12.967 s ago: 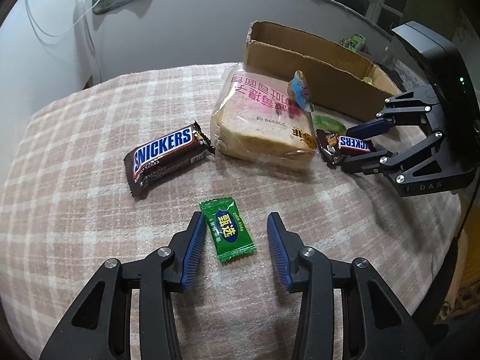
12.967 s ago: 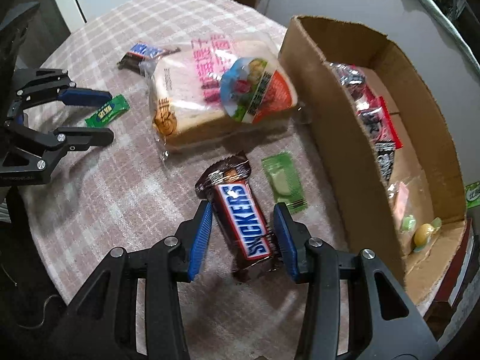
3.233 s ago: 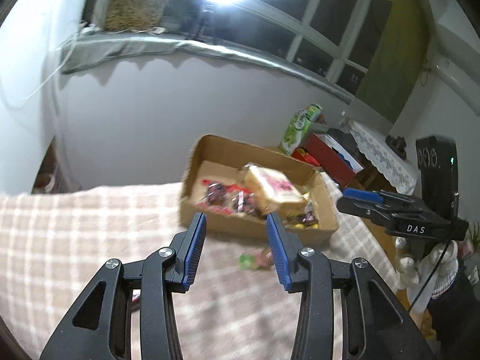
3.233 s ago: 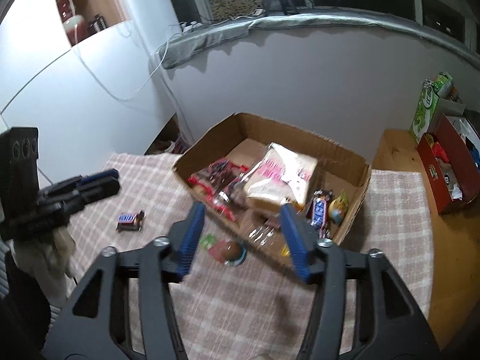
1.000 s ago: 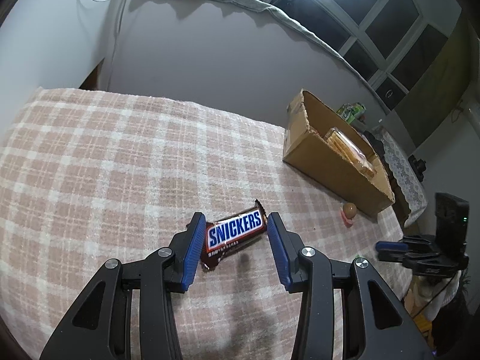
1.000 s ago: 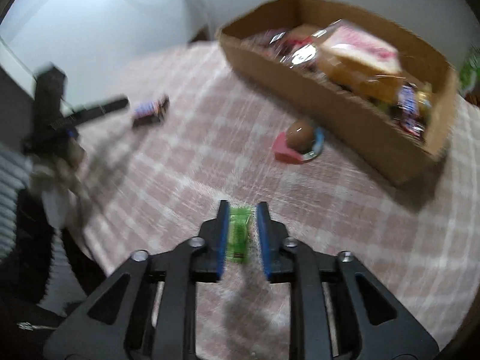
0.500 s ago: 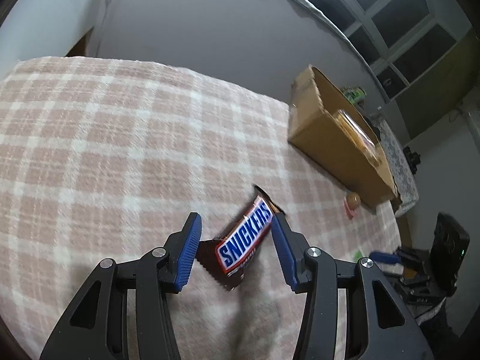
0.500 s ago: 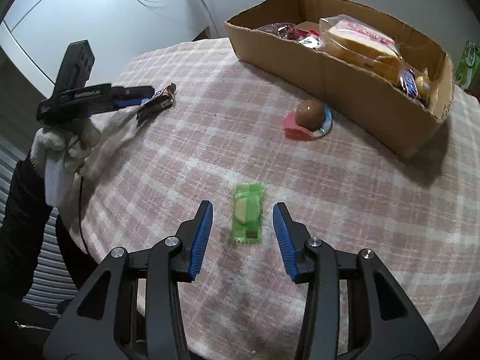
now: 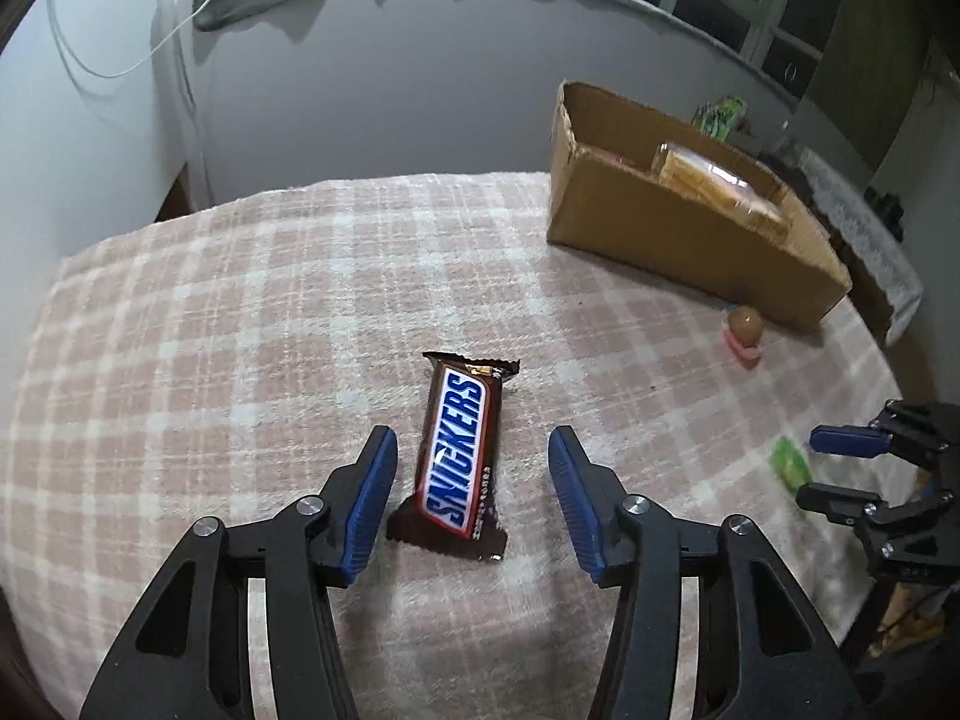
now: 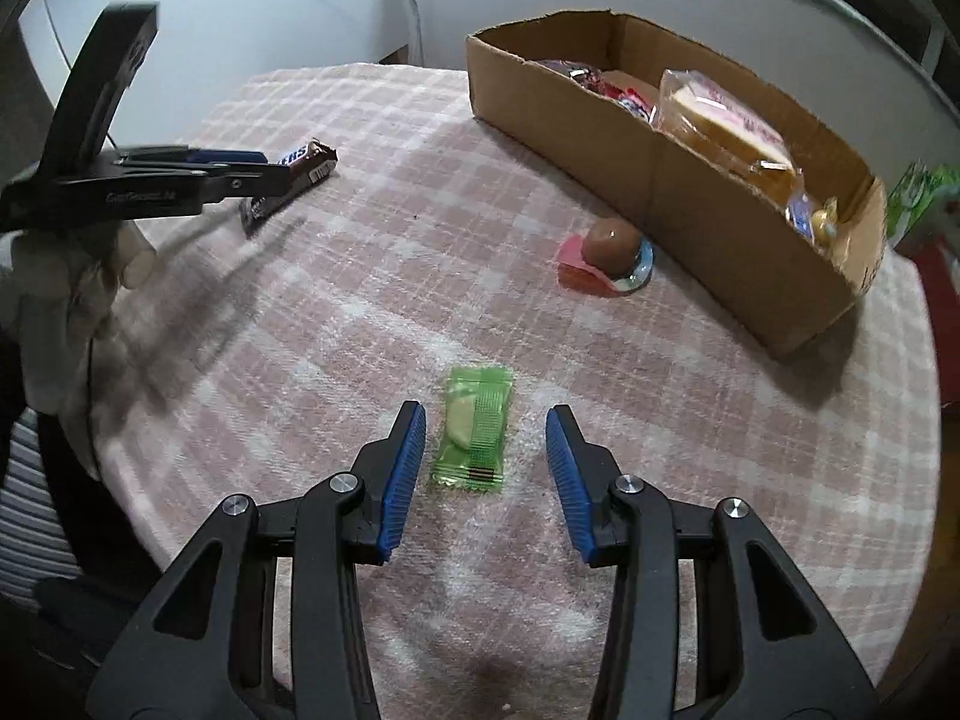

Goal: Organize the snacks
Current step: 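Grasp the Snickers bar with left tool while right grasps green wrapped candy, then carry both held snacks over the cardboard box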

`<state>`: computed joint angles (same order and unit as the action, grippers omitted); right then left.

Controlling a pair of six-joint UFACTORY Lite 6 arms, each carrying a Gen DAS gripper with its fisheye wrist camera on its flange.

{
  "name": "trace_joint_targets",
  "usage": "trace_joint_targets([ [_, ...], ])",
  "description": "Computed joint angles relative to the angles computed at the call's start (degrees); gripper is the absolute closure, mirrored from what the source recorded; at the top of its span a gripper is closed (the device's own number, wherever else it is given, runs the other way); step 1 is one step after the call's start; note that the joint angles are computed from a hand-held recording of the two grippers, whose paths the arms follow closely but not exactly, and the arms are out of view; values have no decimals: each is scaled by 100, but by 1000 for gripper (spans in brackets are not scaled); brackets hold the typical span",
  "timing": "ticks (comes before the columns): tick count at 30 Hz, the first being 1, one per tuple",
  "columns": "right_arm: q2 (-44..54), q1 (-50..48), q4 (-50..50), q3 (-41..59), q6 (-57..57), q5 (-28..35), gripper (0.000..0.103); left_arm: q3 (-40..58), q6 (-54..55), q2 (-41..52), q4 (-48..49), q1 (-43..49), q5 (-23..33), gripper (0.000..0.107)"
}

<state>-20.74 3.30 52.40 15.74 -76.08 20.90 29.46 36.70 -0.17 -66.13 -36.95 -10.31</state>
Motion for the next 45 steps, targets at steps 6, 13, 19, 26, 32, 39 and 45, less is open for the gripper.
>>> trace_joint_targets([
  [6,233,657,-520,48,774,-494,66,238,194,402,-315,-179,-209,56],
  [13,165,478,-716,76,776,-386,80,144,61,481,-318,-411,-552,79],
  [19,159,551,-964,104,1052,-456,81,20,71,373,-316,-565,-625,80],
  [26,310,529,-654,201,826,-462,82,-216,-334,118,-2,-619,-665,80],
  [32,211,253,-244,269,364,-196,82,-484,-185,-444,-301,-763,-721,80],
  [39,-309,-79,-587,351,591,249,82,-349,549,-873,-988,-874,-669,80],
  [45,-360,-686,-443,921,308,716,82,407,1322,-631,-1432,-719,-512,80],
])
